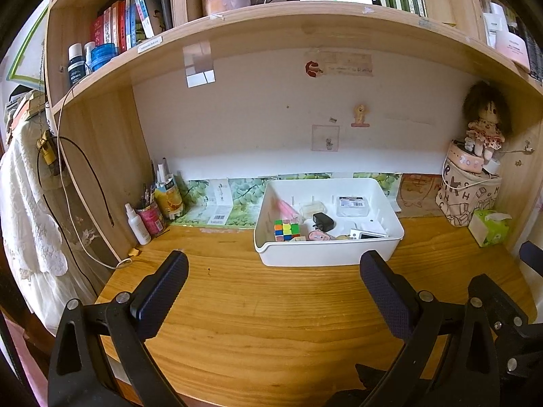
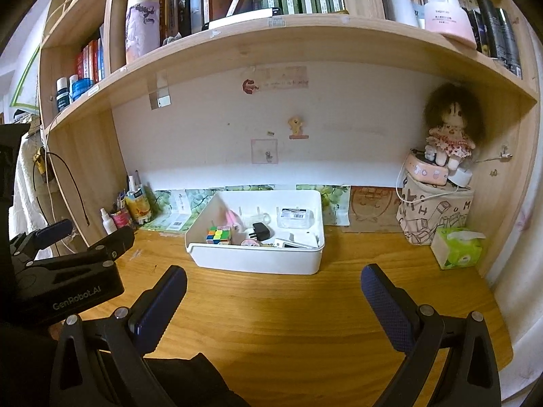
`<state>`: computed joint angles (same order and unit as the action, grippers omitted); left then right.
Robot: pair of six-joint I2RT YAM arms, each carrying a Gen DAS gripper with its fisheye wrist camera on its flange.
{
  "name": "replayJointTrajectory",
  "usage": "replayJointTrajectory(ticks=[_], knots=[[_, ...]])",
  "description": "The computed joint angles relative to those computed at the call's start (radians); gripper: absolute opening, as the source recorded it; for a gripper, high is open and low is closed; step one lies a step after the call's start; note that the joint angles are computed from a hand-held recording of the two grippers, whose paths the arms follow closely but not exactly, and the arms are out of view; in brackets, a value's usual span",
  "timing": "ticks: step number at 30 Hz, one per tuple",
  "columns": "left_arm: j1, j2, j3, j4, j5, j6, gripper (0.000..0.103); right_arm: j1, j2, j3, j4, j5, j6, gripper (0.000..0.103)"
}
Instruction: Organize rigid objects
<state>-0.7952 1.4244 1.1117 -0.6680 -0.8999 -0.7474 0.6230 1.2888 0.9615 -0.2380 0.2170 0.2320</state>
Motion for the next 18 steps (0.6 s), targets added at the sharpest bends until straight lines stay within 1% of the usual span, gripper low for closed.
replayJointTrajectory(ticks=[7,18], knots=[[-0.022,0.001,-0.004,0.011,-0.024,0.007,0.101,0.003,0.007,0.003,-0.014,-0.004,0.014,0.103],[-0.025,-0.009,-0.011,0.015,-0.022,0.017,0.101,0.011,0.021,0.016,-0.041,0.011,0.033,0.103]])
